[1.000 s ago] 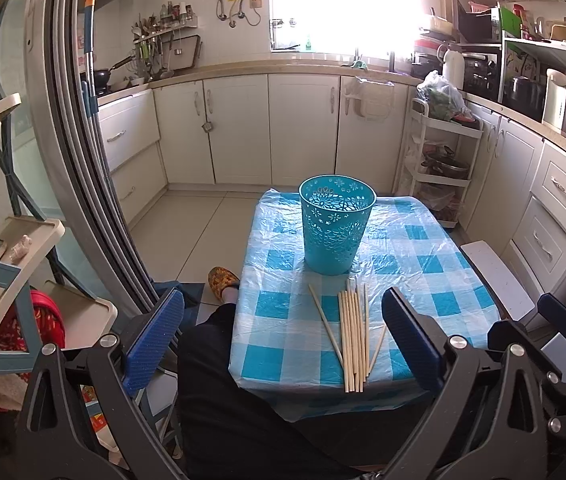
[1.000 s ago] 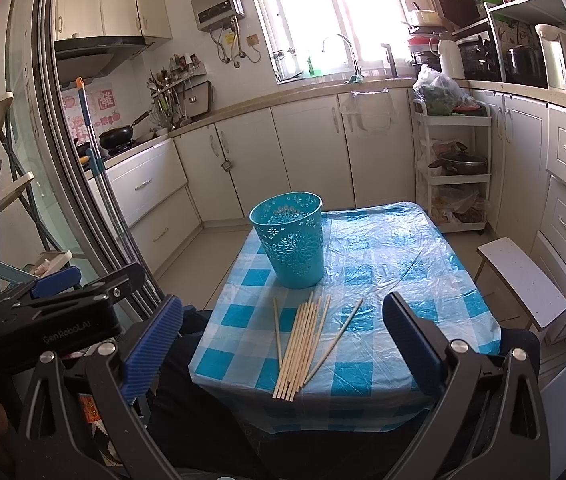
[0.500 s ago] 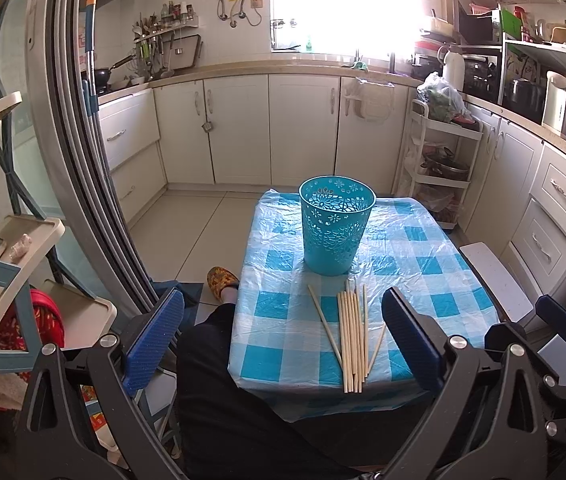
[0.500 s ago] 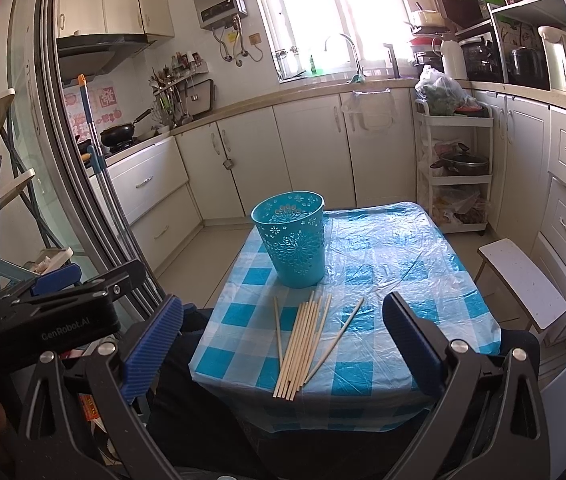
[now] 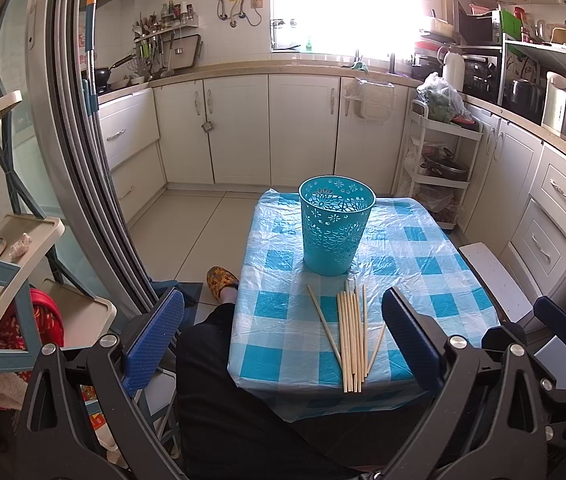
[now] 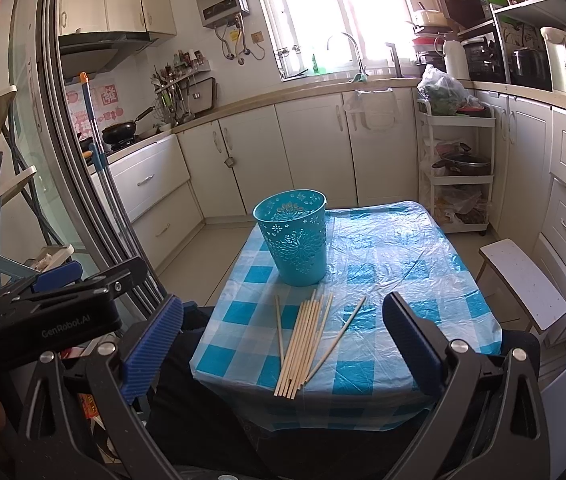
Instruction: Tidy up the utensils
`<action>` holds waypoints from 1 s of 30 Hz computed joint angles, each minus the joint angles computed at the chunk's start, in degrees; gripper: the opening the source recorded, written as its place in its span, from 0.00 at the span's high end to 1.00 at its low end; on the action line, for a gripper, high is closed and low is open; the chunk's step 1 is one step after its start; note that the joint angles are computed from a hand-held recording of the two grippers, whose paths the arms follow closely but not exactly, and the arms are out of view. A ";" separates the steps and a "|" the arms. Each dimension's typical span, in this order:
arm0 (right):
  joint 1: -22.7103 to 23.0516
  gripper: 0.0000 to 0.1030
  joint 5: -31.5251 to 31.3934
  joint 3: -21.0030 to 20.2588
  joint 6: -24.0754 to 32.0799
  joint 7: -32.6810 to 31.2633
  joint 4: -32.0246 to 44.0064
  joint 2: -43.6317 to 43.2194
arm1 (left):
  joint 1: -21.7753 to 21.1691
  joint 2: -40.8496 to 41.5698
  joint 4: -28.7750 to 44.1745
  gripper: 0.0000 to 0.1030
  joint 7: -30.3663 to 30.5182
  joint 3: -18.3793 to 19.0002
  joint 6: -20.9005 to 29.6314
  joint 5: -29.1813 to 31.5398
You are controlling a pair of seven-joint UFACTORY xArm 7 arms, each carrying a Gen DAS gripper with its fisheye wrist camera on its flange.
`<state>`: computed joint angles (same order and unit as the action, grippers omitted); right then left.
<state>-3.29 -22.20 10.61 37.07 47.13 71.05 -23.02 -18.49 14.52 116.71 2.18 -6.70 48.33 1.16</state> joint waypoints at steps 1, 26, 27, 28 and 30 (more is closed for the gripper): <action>0.02 0.07 -0.01 0.02 0.01 0.04 -0.06 -0.05 | -0.01 0.02 0.02 0.07 -0.03 0.00 0.01 0.01; 0.21 0.07 -0.10 0.03 0.41 0.05 0.26 0.19 | 0.04 0.80 0.49 0.07 0.13 0.07 -0.28 -0.22; 0.19 0.07 -0.14 0.08 0.41 0.20 0.16 0.15 | -0.38 0.65 -0.10 0.07 -0.46 0.06 -0.78 0.19; 0.17 0.07 -0.17 0.14 0.46 0.37 0.06 0.12 | -0.38 0.67 -0.04 0.07 -0.46 0.06 -0.67 0.23; 0.20 0.07 -0.07 0.18 0.66 0.68 -0.10 0.11 | -0.43 0.72 -0.10 0.07 -0.48 0.03 -0.72 0.29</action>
